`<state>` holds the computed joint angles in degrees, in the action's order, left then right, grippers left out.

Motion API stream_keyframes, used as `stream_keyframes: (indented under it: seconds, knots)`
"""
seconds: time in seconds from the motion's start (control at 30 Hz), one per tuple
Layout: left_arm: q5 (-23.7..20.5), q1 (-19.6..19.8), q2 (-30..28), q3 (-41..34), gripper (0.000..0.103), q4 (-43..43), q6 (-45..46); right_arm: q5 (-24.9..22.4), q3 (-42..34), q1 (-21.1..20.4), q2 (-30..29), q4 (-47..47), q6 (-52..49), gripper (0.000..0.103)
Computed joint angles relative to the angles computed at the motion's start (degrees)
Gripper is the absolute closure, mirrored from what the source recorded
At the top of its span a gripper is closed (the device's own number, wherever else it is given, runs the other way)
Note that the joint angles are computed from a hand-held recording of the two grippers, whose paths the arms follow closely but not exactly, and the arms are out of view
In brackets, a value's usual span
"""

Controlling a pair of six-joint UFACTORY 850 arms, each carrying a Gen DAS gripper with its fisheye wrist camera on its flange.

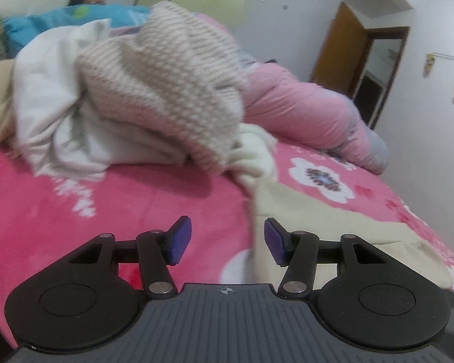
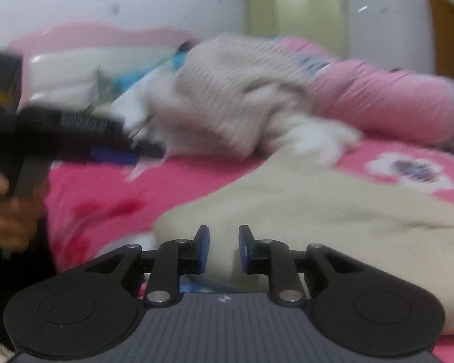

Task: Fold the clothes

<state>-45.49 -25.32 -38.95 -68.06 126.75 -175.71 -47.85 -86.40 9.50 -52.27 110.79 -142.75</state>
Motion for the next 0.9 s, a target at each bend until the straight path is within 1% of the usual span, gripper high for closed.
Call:
stream_keyframes:
  seconds: [0.07,0.17,0.27,0.3,0.37,0.4,0.47,0.53,0.6,0.63,0.7,0.73,0.77,0.83,0.9]
  knots:
    - [1.6,-0.1,-1.4,-2.7,0.048,2.0,1.5,1.2,1.1,-1.6,1.0,6.3,-2.7,0.081]
    - [5.1,-0.6,-4.6,-8.5,0.048,3.5,6.3,7.6,0.1,-3.6,1.0,19.4,-8.1,0.081]
    - [8.5,-1.8,-9.2,-15.9,0.044,-0.2,17.5,12.2,-2.6,-5.3,-1.2,29.4,-12.7,0.08]
    - [9.8,-2.2,-10.9,-18.3,0.042,-2.2,21.6,15.3,-5.0,-5.5,-3.0,29.5,-12.3,0.079]
    - [13.7,-2.5,-14.5,-23.3,0.042,-10.9,32.0,16.1,-8.0,-6.5,-6.2,25.2,-7.7,0.077]
    - [13.1,-2.8,-15.6,-24.5,0.041,-13.7,34.8,15.0,-8.2,-6.5,-6.6,25.4,-7.9,0.077]
    - [12.6,-3.1,-16.5,-25.9,0.041,-17.4,38.9,15.8,-8.7,-5.8,-6.9,27.8,-12.1,0.076]
    - [13.4,-3.0,-16.7,-27.1,0.035,-21.7,43.1,16.5,-9.1,-5.2,-7.2,29.4,-14.9,0.075]
    - [14.1,-2.9,-17.2,-28.8,0.03,-27.5,47.7,16.8,-9.4,-5.6,-7.0,26.3,-11.2,0.074]
    - [14.0,-2.9,-17.5,-29.7,0.029,-30.3,49.5,17.0,-10.1,-5.9,-7.2,23.5,-7.9,0.072]
    - [13.0,-3.2,-18.1,-31.0,0.027,-34.3,51.9,16.0,-11.0,-7.0,-7.3,16.3,-0.5,0.064]
    - [11.8,-3.5,-18.6,-32.0,0.026,-36.6,53.9,15.0,-11.0,-7.5,-7.2,13.1,2.7,0.054]
    - [10.5,-3.9,-19.1,-32.9,0.025,-38.4,55.6,14.1,-10.0,-8.0,-6.5,11.8,3.6,0.049]
    - [8.8,-4.4,-20.0,-34.7,0.023,-41.9,58.4,13.2,-7.8,-8.5,-5.2,12.2,2.3,0.046]
    - [7.7,-4.6,-20.5,-36.4,0.021,-45.9,61.5,13.8,-7.0,-8.1,-4.7,14.2,0.3,0.043]
